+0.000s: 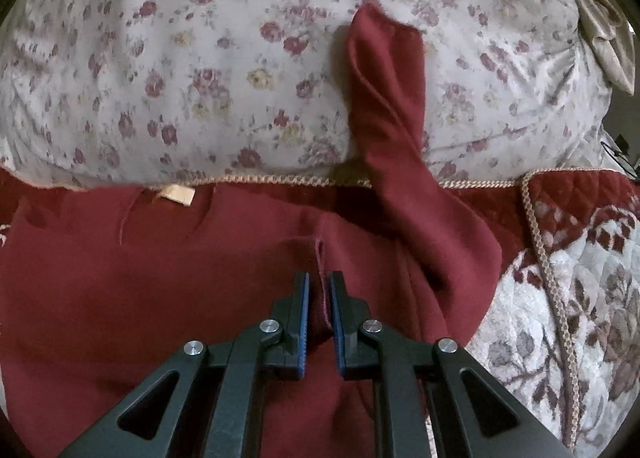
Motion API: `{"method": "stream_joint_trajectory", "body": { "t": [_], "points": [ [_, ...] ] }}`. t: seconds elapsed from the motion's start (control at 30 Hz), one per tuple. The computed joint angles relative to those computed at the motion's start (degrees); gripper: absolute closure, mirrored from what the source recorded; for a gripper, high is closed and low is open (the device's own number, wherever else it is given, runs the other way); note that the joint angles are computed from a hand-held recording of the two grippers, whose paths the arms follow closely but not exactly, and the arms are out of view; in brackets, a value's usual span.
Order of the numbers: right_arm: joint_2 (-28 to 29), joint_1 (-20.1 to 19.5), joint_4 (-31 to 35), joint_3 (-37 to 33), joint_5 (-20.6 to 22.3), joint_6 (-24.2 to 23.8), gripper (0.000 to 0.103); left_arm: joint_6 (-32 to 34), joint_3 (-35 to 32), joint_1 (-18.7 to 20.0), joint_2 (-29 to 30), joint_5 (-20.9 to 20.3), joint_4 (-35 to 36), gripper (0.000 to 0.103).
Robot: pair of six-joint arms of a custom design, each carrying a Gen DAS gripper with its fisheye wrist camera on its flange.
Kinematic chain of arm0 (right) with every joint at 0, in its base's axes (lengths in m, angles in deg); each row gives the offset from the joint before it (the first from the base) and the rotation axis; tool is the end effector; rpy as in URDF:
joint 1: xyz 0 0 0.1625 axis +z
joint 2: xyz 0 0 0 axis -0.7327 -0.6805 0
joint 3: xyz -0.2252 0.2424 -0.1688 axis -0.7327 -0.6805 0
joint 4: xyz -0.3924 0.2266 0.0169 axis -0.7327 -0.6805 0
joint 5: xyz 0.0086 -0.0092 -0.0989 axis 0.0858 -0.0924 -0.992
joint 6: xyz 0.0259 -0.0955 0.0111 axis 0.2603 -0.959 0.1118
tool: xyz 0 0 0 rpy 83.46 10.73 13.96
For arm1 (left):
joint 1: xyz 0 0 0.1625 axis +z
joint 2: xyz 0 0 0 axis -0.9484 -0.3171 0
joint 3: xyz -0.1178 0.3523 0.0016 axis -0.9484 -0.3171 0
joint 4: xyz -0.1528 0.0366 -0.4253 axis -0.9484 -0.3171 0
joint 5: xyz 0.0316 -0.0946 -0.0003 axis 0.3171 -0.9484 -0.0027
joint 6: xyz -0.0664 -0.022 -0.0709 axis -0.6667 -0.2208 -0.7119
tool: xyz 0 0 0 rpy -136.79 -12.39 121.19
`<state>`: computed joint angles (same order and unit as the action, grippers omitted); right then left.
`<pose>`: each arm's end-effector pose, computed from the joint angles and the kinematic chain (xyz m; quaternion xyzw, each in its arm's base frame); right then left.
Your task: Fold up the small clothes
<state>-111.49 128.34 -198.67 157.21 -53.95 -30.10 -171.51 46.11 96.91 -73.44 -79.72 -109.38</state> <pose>0.0147 -0.4881 0.2661 0.1605 -0.8524 0.3167 0.3840 -0.2760 -0.3697 0.0702 -0.0798 0.8363 -0.3837 0.3835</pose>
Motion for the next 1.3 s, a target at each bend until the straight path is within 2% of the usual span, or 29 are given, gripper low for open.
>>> {"method": "stream_joint_trajectory", "body": {
  "t": [0.07,0.17,0.2,0.23,0.27,0.3,0.33,0.37,0.43,0.47,0.5,0.57,0.67,0.73,0.77,0.8,0.9,1.0,1.17,1.3],
  "points": [
    [1.1,0.3,-2.8,-0.1,-1.4,-1.5,0.091,1.5,-1.4,1.5,2.1,-0.4,-0.3,0.016],
    [2.0,1.0,-0.4,-1.4,-5.6,-0.9,0.088,-2.4,-5.8,4.6,5.9,-2.7,9.0,0.016],
    [1.3,1.5,-0.7,-0.8,-5.5,-0.5,0.086,-3.6,-5.9,4.9,5.9,-3.0,10.2,0.016],
    [-0.2,2.1,-1.0,0.5,-3.7,-0.1,0.083,-4.0,-4.9,5.2,5.1,-3.3,9.1,0.016],
    [-2.3,2.8,-0.3,2.0,-0.9,0.6,0.069,-3.7,-3.5,5.5,3.7,-3.5,6.5,0.016],
    [-3.6,3.4,1.2,2.9,1.4,1.2,0.048,-3.8,-2.8,5.6,3.0,-3.7,5.8,0.016],
    [-5.4,4.2,5.1,4.2,6.0,1.8,0.039,-3.7,-2.8,5.6,2.8,-3.8,5.9,0.016],
    [-6.0,4.8,8.7,4.4,8.6,2.1,0.034,-3.4,-2.8,5.6,2.8,-3.9,6.0,0.016],
    [-4.5,6.7,18.3,3.4,13.1,2.9,0.036,-3.3,-3.0,5.5,3.2,-3.9,6.7,0.016],
    [-2.3,7.8,20.5,2.6,13.7,3.0,0.04,-3.3,-3.1,5.5,3.3,-3.9,6.9,0.016],
    [0.6,9.0,20.6,1.8,13.6,2.7,0.05,-3.2,-3.1,5.5,3.3,-3.9,6.9,0.016],
    [7.8,11.5,18.1,-0.1,11.3,1.3,0.064,-2.9,-3.1,5.7,3.1,-4.1,6.7,0.016],
    [16.2,12.9,17.9,-4.6,9.8,3.3,0.066,-2.5,-3.4,6.0,3.3,-4.0,6.6,0.016],
    [21.4,13.4,13.0,-7.2,6.5,3.2,0.066,-1.7,-3.3,6.3,2.9,-3.8,6.5,0.016],
    [22.4,13.5,12.9,-8.3,6.1,4.4,0.066,-1.8,-3.4,6.3,2.7,-3.8,6.9,0.016],
    [22.4,13.4,13.4,-9.2,6.1,6.6,0.066,-1.9,-3.2,6.4,2.3,-3.7,7.0,0.016],
    [19.3,13.0,15.5,-8.3,6.7,8.9,0.063,-3.9,-2.5,5.5,0.9,-2.1,8.0,0.016],
    [12.1,12.0,18.8,-3.6,8.8,7.3,0.062,-3.9,-1.0,3.9,-0.6,0.2,5.8,0.016],
    [4.4,9.6,14.7,3.7,5.0,2.6,0.058,7.5,0.9,3.0,0.4,0.9,-7.6,0.016],
    [1.3,6.8,8.4,6.1,2.4,0.2,0.056,12.1,-0.1,2.8,3.4,0.4,-11.8,0.016]
  ]
}}
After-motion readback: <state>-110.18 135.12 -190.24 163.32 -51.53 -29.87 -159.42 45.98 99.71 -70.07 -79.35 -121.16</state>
